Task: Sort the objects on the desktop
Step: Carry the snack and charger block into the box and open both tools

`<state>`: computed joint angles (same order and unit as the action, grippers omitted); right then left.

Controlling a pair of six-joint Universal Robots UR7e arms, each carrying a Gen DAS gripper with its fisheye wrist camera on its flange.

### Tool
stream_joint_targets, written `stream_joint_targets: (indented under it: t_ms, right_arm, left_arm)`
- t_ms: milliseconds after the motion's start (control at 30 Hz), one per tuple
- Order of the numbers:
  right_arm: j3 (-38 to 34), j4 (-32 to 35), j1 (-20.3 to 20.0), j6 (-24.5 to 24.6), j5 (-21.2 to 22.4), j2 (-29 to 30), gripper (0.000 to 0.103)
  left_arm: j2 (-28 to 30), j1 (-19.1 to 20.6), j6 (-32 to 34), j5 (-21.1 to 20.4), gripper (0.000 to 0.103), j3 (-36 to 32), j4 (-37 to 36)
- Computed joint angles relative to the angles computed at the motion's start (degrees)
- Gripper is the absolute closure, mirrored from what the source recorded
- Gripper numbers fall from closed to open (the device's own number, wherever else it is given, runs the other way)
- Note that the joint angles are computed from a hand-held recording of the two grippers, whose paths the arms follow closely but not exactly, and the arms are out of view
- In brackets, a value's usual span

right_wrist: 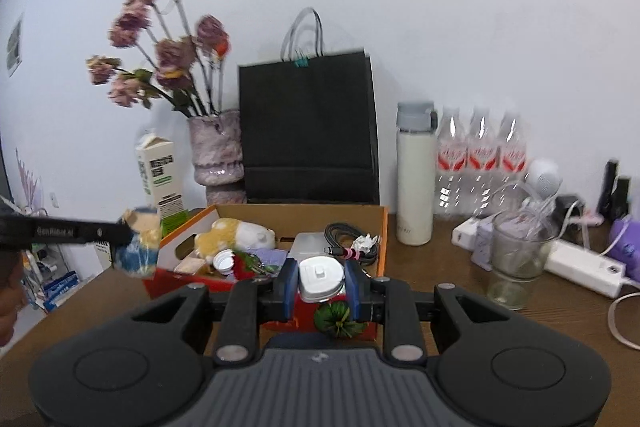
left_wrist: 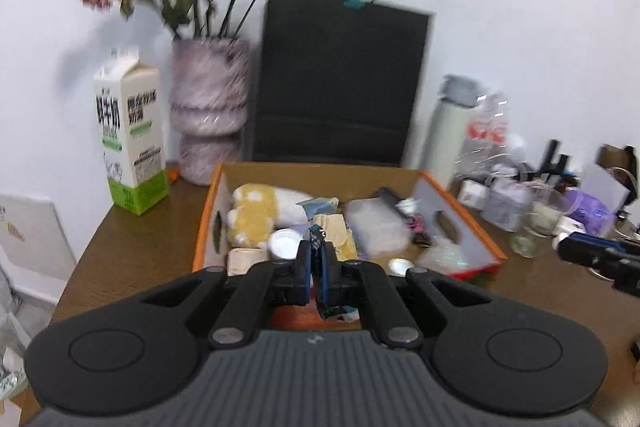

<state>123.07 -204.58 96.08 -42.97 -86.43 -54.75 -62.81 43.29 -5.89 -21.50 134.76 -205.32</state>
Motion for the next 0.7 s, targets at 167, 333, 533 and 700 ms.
stream_joint_targets:
  t_ms: [167,333,533,700]
  right_arm:
    - [-13.39,13.64,2.21,7.36,-5.28,6.19,0.079]
    - [-25.31,24.78,4.84,10.27,-12.43,13.93,0.079]
    - [-34.03,29.43,7.28,7.80,-21.34,22.13,0.079]
    - [-38.13,28.56,8.45,5.18,-28.53,26.76,0.080]
  left_arm:
    - [0.76,8.47,1.78,-6.72,0.097,-7.38,10.26]
    - [3.87,13.38,3.48,-7.33,0.096,-13.24,16.83]
    - [5.88,15.94,3.17,-7.52,0.096,-16.00,20.78]
    - [5.68,16.73,1.69,-9.25,0.090,-15.89,21.48]
